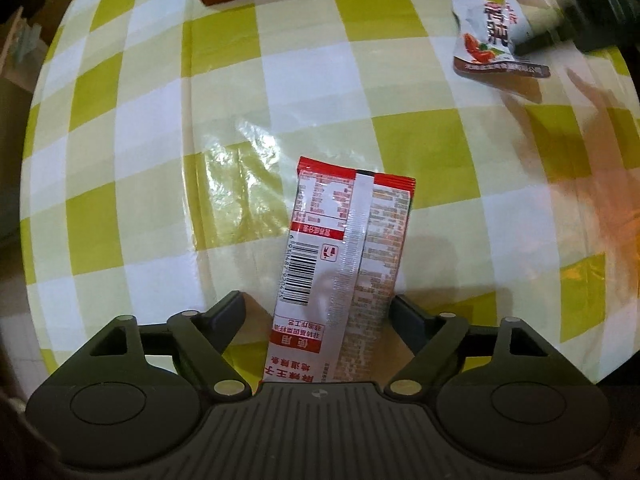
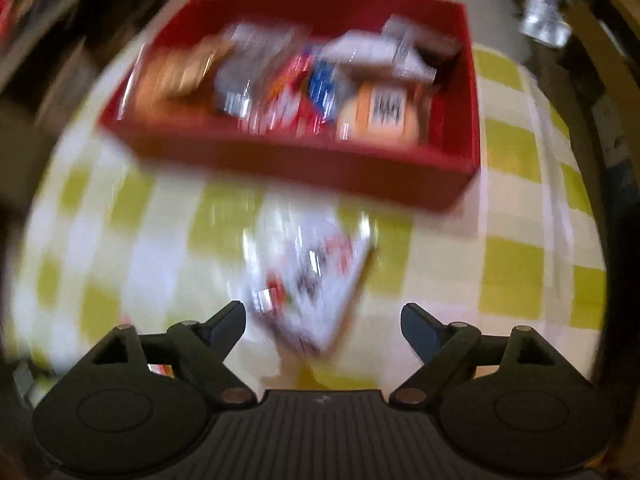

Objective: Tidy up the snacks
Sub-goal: 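Grasp the red-and-white bag with the left tool while the right tool grasps the white pouch, then lift the red-and-white bag with the left tool while the right tool lifts the white pouch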

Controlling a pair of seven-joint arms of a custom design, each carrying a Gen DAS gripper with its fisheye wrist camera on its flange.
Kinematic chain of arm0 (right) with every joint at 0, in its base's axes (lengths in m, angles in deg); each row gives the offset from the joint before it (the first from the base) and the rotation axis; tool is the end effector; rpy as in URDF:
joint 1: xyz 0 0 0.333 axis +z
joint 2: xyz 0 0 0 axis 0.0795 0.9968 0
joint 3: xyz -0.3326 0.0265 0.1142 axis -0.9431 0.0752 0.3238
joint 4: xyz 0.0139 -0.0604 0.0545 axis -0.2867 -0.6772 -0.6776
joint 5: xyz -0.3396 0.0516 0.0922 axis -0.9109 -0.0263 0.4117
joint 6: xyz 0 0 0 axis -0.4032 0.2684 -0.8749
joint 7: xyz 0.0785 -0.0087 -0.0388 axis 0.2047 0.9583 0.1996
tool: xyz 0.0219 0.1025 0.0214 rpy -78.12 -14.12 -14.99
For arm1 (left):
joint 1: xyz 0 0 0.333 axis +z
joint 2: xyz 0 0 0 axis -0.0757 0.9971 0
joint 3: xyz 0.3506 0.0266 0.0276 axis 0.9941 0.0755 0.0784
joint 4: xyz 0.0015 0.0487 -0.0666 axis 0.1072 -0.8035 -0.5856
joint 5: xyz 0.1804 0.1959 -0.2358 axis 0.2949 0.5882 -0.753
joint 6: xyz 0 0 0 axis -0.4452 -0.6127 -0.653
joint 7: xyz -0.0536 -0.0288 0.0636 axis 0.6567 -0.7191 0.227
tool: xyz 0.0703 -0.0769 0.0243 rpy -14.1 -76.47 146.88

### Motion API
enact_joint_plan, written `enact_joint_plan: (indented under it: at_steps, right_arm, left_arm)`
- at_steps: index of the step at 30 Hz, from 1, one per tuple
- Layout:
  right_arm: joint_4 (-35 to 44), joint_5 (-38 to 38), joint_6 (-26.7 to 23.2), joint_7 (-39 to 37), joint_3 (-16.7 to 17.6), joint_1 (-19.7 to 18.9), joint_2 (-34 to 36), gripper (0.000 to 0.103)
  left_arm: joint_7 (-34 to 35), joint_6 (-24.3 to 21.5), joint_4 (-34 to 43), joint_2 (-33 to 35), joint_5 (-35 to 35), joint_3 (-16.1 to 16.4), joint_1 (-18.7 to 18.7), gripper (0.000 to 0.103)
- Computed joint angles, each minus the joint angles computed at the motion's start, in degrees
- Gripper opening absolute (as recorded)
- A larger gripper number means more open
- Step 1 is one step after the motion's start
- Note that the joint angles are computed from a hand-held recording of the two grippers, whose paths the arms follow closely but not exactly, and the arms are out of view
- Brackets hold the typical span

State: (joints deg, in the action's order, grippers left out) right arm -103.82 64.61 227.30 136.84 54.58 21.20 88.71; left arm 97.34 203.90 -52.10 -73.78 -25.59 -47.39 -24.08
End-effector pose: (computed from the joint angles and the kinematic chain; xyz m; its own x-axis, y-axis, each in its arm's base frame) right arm 0.5619 0.2577 0.4109 0.2635 -0.9517 -0.1574 -0.9438 -0.2206 -0.2462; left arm 0.4594 -0.2728 0.3563 -0.1011 -0.9935 -0.0527 -0.9942 0.1028 -0.0320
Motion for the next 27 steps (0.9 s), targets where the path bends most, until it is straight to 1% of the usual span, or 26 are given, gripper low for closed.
enact_joint_plan:
  at_steps: [2,4,5,6,7,8,9,11,12,13,16,17,18,20,23,25,27]
  right_arm:
    - [3.1,-2.8,-0.4,8.6,-2.1,2.6,2.9,0.092]
    - [6.3,-6.5,-2.5,13.0,-2.9,4.4,5.5,0.091]
    - [7.2,-9.3,-3.5,14.9,-3.5,5.7,6.6,0.093]
    - [7.3,-13.7,-3.4,16.8,-4.6,7.6,7.2,0.093]
    - [6.0,-17.8,-1.2,18.0,-5.3,8.9,6.8,0.092]
    - [5.6,-19.8,-0.5,18.0,-5.1,9.2,6.6,0.090]
    - [5.8,-19.1,-0.8,16.3,-3.8,7.9,6.6,0.087]
    - [6.8,-15.2,-2.8,11.1,-1.2,4.7,6.7,0.072]
    - [7.3,-13.9,-4.3,8.6,-0.6,3.6,6.6,0.068]
    - [7.6,-14.0,-6.0,7.3,-0.8,3.4,6.3,0.066]
    - [4.3,-14.0,-7.4,3.8,-0.9,2.9,3.7,0.066]
    - [2.1,-13.5,-6.4,2.7,-0.8,2.5,2.3,0.066]
    - [0.8,-12.7,-7.3,1.6,-0.7,2.1,1.2,0.066]
    - [-2.3,-11.7,-6.3,1.1,-0.9,1.8,-0.8,0.066]
    - [-6.7,-8.7,-5.5,-2.7,-0.6,0.7,-4.2,0.066]
    - [-8.1,-7.9,-4.4,-2.8,-0.9,0.9,-4.9,0.067]
    - [-7.8,-8.9,-4.2,-2.4,-1.3,1.5,-4.5,0.080]
  left_arm:
    - [0.3,0.3,0.0,0.2,-0.3,0.0,0.2,0.088]
    - [0.6,0.2,0.3,0.5,-0.4,0.2,0.3,0.089]
    - [0.8,0.2,0.3,0.5,-0.6,0.2,0.4,0.089]
    - [1.0,0.0,0.2,0.3,-0.6,0.2,0.5,0.089]
    - [1.2,0.0,0.1,0.2,-0.5,0.2,0.5,0.089]
    - [1.1,0.2,0.1,0.1,-0.1,0.3,0.4,0.090]
    - [1.1,0.2,0.0,0.1,0.1,0.3,0.4,0.090]
    - [1.2,0.3,-0.3,-0.2,-0.1,0.2,0.5,0.091]
    - [1.0,0.5,-0.6,-0.3,0.0,0.2,0.4,0.091]
    - [1.2,0.8,-0.9,-0.5,0.1,0.1,0.4,0.091]
    - [2.1,1.3,-1.6,-0.7,0.2,-0.1,0.4,0.093]
    - [2.3,1.4,-1.9,-0.8,0.2,-0.1,0.4,0.093]
    - [2.5,1.5,-2.1,-0.9,0.2,-0.1,0.4,0.093]
    - [2.7,1.7,-2.4,-1.0,0.2,-0.2,0.4,0.094]
    - [3.1,1.9,-2.7,-1.2,0.0,-0.3,0.5,0.094]
    - [3.2,2.4,-2.9,-1.0,0.3,-0.3,0.4,0.094]
    - [2.2,2.7,-3.0,-0.7,1.4,0.0,0.0,0.097]
